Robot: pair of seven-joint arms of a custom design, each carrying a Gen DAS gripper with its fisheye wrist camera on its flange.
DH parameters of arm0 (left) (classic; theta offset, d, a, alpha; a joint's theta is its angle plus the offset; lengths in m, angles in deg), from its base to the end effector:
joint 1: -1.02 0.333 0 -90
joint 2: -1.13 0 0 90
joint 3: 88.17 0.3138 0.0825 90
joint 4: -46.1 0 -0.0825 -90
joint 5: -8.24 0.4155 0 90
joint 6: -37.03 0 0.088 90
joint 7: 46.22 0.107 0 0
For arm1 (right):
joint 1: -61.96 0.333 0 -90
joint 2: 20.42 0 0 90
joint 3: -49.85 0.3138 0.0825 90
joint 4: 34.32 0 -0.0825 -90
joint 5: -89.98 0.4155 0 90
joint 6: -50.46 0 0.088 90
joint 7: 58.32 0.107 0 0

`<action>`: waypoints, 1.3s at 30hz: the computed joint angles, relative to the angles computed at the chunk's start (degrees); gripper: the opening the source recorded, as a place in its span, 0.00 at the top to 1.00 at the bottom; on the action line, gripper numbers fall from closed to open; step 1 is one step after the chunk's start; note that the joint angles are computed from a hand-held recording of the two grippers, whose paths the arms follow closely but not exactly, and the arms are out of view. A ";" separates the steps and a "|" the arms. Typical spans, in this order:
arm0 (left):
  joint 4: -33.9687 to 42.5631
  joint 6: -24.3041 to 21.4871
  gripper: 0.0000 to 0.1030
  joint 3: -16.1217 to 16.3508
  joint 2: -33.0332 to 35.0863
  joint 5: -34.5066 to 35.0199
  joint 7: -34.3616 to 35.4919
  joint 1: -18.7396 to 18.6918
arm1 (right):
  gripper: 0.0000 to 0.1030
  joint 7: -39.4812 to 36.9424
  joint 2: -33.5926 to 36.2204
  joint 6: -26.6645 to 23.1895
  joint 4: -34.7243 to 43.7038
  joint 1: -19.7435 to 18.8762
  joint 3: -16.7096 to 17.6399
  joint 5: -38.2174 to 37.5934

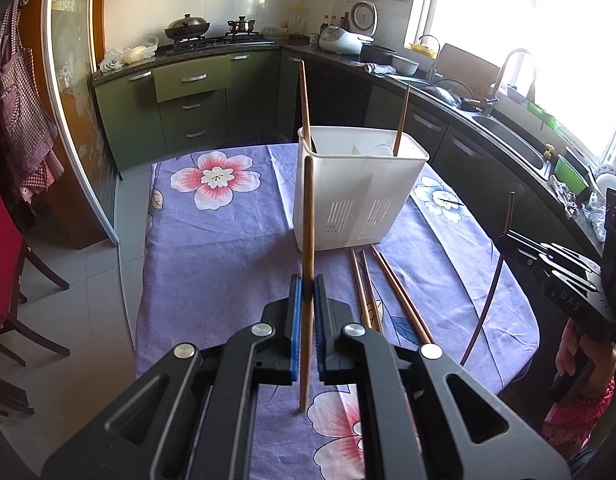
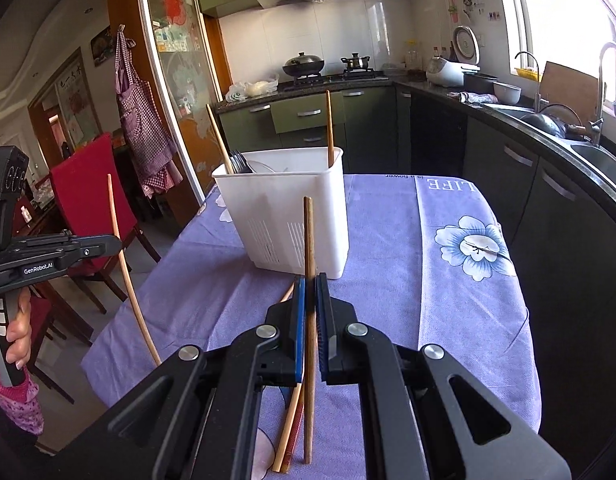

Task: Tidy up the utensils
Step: 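Grasp a wooden chopstick with the right gripper and lift it upright while the left holds its chopstick, then carry both upright chopsticks over the white holder and lower them in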

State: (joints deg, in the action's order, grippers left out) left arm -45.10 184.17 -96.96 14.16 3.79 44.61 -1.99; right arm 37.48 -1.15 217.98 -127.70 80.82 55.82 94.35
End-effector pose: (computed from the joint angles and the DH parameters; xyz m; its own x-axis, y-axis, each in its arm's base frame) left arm 0.6983 -0.1331 0.5811 -0.1915 -0.9764 0.0997 -0.7303 0.0739 -0.6791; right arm 0.6731 0.2940 0.5293 0.3267 -0.9266 -0.1862 -0.5999 -0.0511 -0.7984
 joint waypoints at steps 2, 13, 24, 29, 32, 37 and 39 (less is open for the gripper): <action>-0.15 0.07 0.94 -0.09 -0.20 -0.14 0.25 0.01 | 0.94 0.21 -0.23 0.63 -0.32 0.18 -0.19 -0.20; -0.23 0.52 0.94 -0.09 -0.57 -0.18 0.62 -0.16 | 0.94 -0.60 -0.76 2.71 -0.50 -0.18 0.12 0.21; 0.06 1.08 0.94 -0.24 -0.38 -0.64 0.95 -0.19 | 0.94 -2.37 -0.18 2.44 1.00 -0.46 1.06 1.10; 0.52 1.26 0.94 -0.33 -0.36 -0.96 1.46 -0.12 | 0.94 -3.53 0.08 2.01 2.01 -0.64 1.43 1.88; 1.15 1.48 0.94 -0.39 -0.35 -1.01 1.80 -0.19 | 0.94 -4.16 0.43 1.58 3.39 -0.62 1.54 2.17; 4.24 1.18 0.94 -0.70 0.33 -1.23 2.96 -0.28 | 0.94 -6.69 1.28 0.34 7.21 -1.61 2.74 4.05; 6.32 0.61 0.94 -1.04 0.85 -1.86 4.14 -0.24 | 0.94 -7.14 1.60 0.13 9.06 -1.35 2.47 4.08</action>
